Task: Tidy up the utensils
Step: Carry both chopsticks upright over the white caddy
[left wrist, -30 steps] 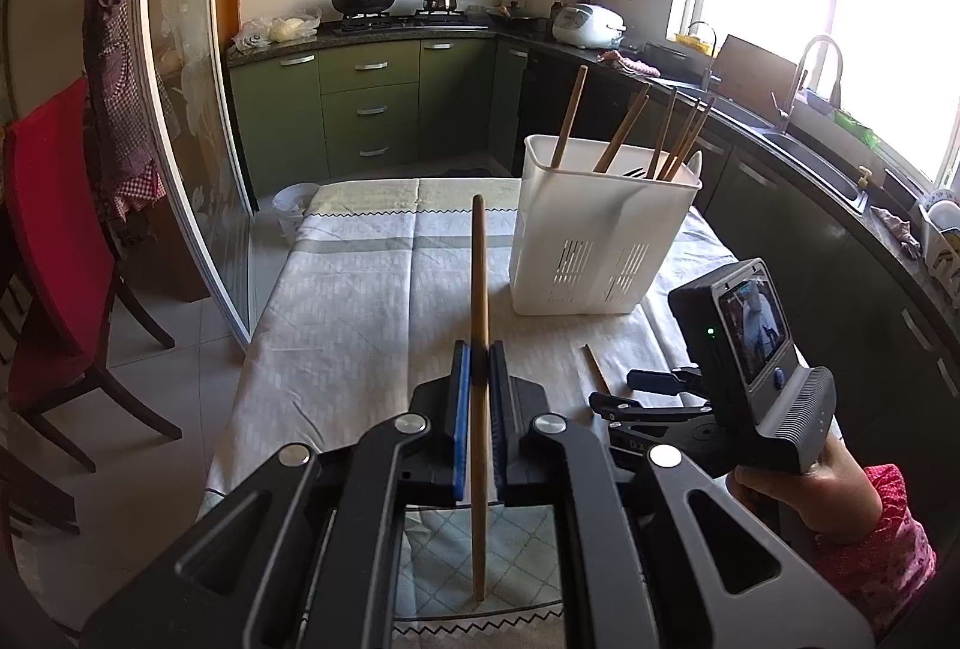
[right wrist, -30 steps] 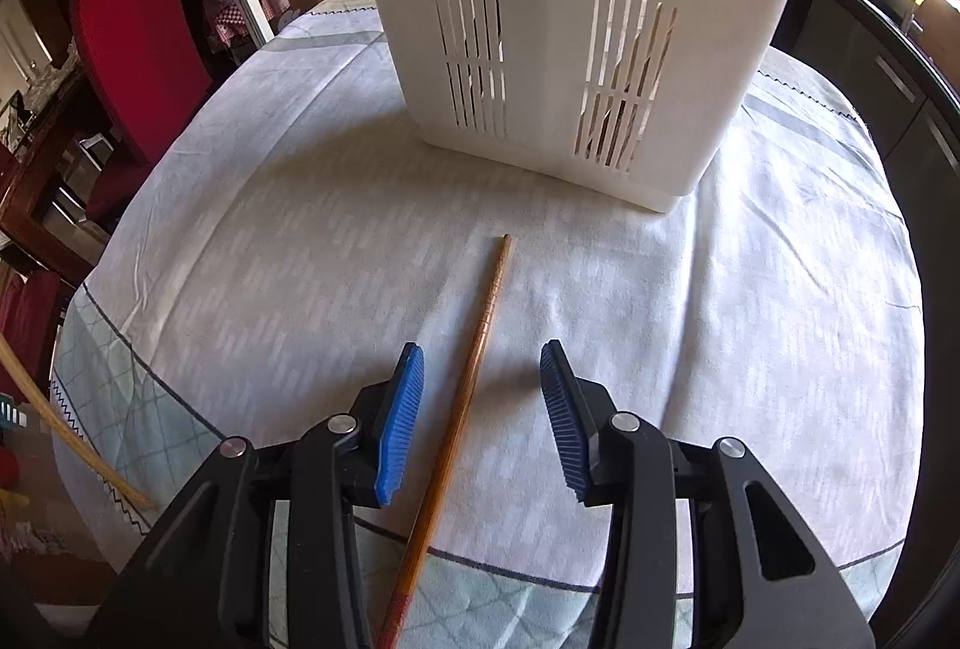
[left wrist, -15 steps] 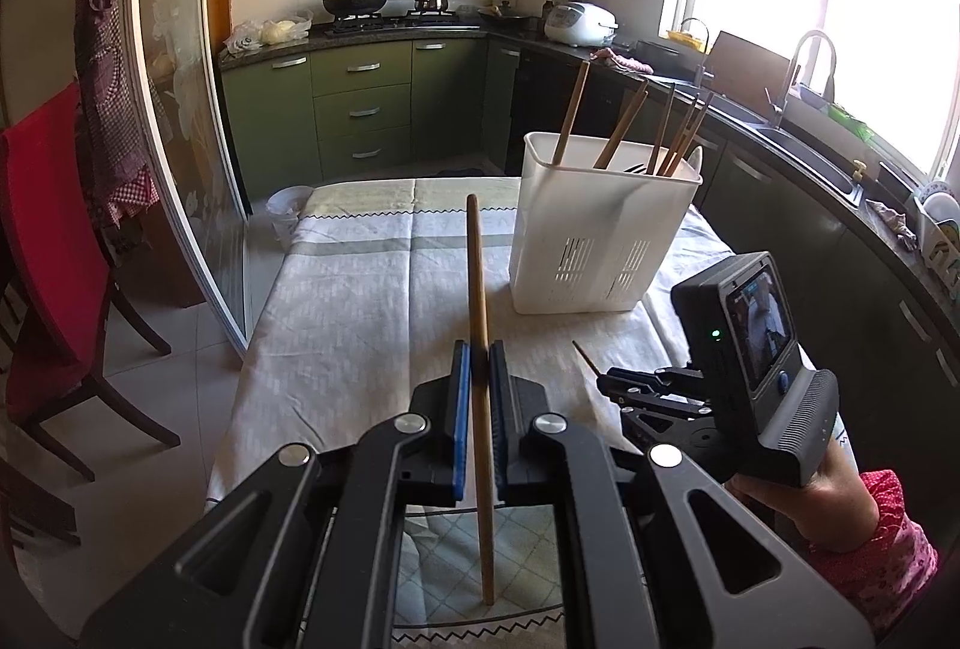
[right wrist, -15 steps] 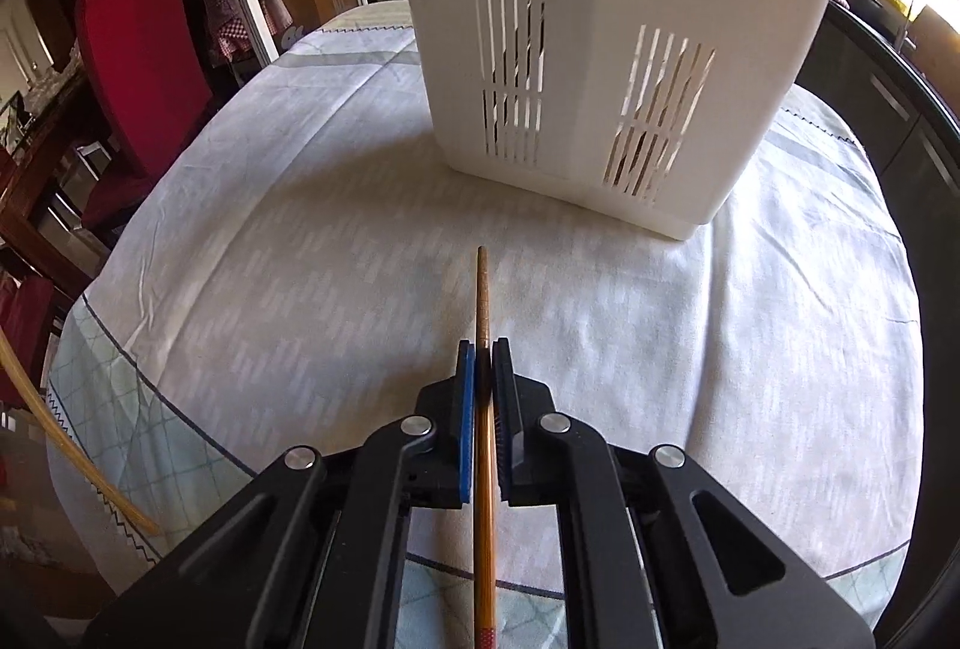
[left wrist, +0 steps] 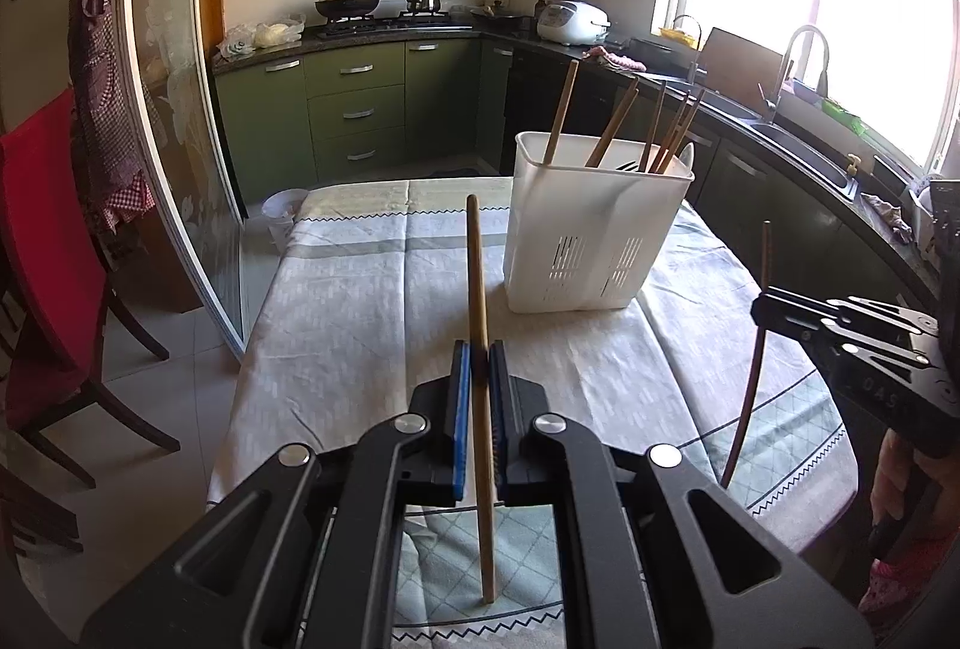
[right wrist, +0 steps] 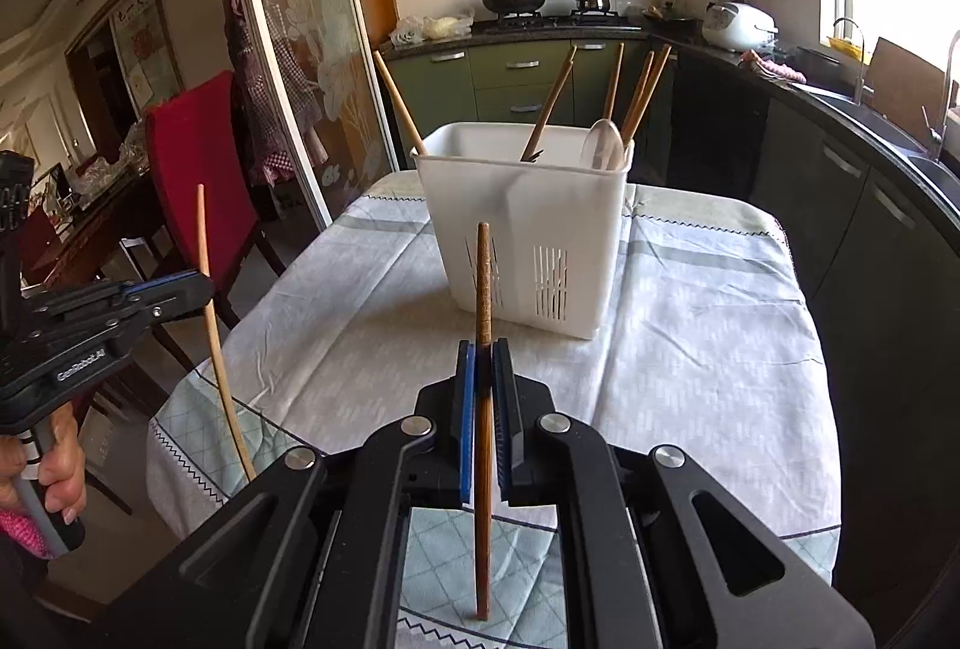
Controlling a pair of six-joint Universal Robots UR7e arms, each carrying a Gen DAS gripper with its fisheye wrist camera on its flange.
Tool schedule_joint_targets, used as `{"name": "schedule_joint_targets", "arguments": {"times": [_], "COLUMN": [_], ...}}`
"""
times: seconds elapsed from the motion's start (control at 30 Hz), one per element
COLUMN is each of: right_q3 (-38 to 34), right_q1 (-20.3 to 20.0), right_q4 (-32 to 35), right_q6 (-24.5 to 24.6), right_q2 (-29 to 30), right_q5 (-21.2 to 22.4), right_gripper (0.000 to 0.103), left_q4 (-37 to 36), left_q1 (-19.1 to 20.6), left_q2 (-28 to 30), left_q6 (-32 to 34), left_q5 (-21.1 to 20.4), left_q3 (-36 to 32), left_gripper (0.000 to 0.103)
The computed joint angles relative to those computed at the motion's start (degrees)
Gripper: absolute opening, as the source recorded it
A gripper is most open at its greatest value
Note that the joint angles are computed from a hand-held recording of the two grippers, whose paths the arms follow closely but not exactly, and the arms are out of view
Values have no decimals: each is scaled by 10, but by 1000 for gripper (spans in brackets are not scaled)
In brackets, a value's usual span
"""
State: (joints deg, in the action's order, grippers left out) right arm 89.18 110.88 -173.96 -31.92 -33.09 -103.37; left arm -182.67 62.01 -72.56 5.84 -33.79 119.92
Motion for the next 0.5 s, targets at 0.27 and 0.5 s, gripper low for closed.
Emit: {"name": "schedule_joint_targets", "arguments": {"times": [0.27, 0.5], "right_q3": [72, 88], "right_q1": [-7, -13], "right_q4": [-33, -48], "right_q6": [2, 0], "right_q2": [-59, -74], "right_q5": [22, 42], "right_gripper": [7, 7], "left_q4": [8, 4], "left_q1": [-7, -21], "left_q2": [-7, -9], "left_q6": [-2, 11], "left_q5": [-4, -5], "left_q3": [4, 2], "left_gripper": [6, 6]}}
